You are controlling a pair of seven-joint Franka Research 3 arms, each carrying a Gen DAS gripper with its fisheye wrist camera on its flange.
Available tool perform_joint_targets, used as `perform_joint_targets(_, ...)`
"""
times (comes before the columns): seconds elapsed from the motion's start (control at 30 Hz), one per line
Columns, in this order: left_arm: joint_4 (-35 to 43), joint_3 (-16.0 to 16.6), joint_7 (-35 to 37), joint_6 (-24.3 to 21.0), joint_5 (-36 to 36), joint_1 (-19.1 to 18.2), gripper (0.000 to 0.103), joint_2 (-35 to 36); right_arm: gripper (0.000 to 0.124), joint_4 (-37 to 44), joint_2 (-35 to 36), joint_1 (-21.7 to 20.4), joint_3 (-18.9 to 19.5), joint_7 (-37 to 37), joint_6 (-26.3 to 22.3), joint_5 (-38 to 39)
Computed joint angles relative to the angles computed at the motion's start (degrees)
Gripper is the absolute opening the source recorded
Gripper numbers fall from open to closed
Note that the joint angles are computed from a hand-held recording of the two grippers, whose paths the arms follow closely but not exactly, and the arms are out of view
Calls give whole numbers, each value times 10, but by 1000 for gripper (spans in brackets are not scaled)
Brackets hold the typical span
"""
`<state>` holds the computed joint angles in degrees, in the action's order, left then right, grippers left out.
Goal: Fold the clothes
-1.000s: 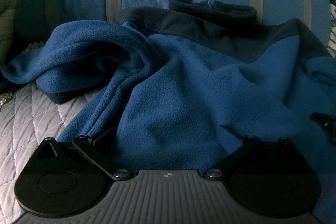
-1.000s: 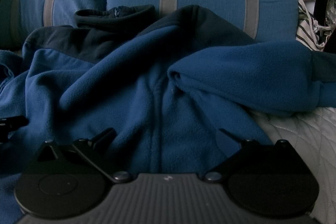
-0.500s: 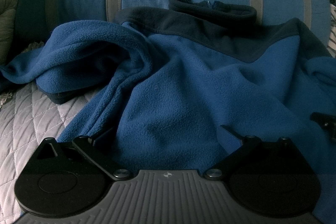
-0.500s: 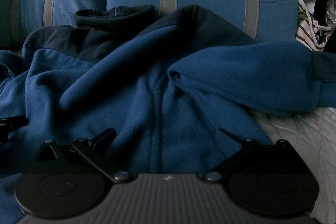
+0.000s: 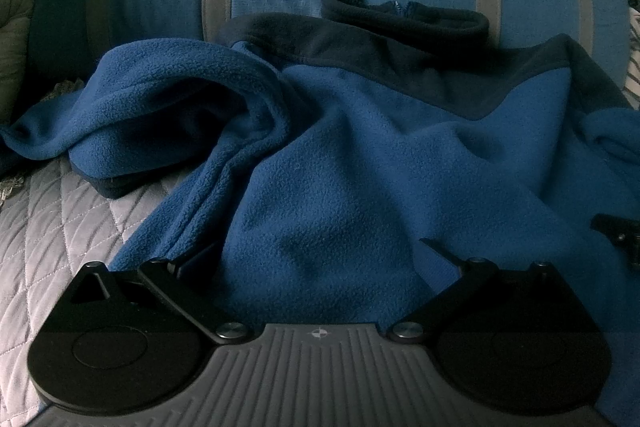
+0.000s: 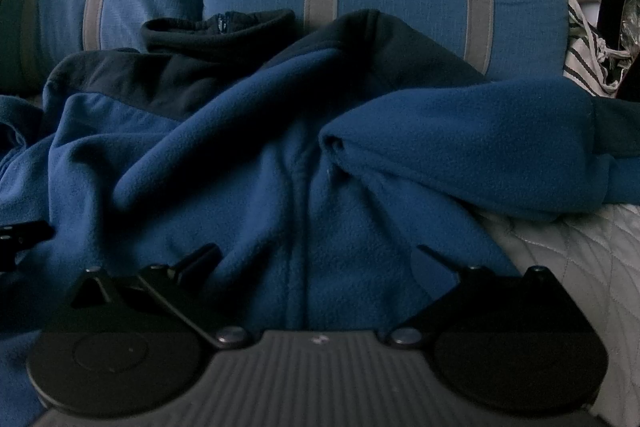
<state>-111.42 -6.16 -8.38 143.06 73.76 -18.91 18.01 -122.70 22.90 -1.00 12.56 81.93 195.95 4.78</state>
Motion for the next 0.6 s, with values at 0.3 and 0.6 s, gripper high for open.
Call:
perform_joint_targets(0.3, 0, 0, 0, 0, 0, 0, 103, 0, 103, 0, -1, 4, -3, 1, 0, 2)
perform_joint_targets(0.6, 1, 0, 0, -2, 0, -1, 103, 1, 103, -1, -2, 9, -7, 0, 0, 6)
